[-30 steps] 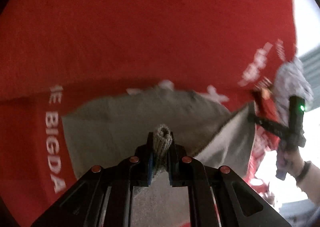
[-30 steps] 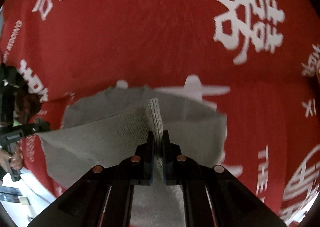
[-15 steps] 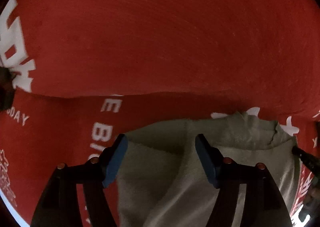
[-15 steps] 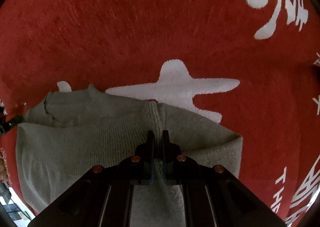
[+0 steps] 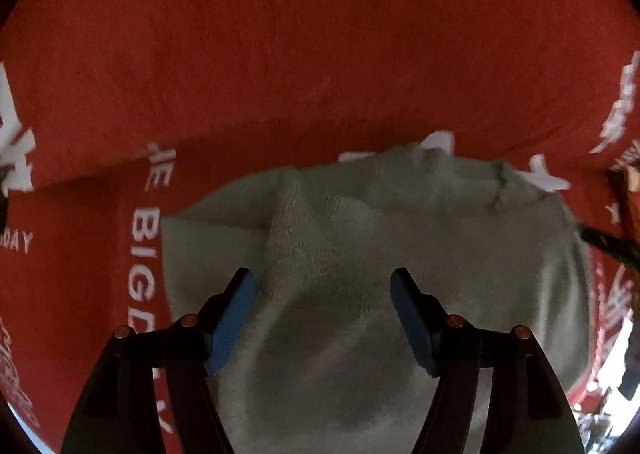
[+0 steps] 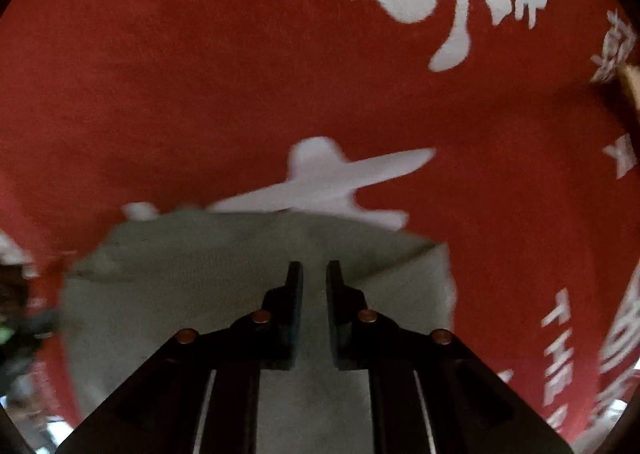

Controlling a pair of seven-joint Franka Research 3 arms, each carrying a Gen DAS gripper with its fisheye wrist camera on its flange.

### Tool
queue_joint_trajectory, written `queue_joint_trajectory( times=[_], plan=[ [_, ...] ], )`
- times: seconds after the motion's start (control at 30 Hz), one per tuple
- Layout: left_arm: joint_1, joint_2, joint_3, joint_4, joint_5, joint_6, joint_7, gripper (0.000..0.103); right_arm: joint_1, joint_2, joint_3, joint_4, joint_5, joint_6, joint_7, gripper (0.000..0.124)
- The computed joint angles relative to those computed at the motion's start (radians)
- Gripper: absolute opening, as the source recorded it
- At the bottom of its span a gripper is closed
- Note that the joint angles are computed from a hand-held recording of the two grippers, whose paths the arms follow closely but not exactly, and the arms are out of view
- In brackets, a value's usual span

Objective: Fold small clothes

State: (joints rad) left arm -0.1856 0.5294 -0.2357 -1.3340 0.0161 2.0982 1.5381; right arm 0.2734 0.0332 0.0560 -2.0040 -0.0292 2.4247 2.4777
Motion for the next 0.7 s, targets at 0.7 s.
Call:
queue_joint_trajectory(
  times=[0.7],
  plan=[
    [0.087,-0.366,0.016,-0.431,-0.069,-0.039,0.032,0.072,0.037,-0.269,0.062,-0.286,0.248,-0.008,-0.036,0.015]
  ],
)
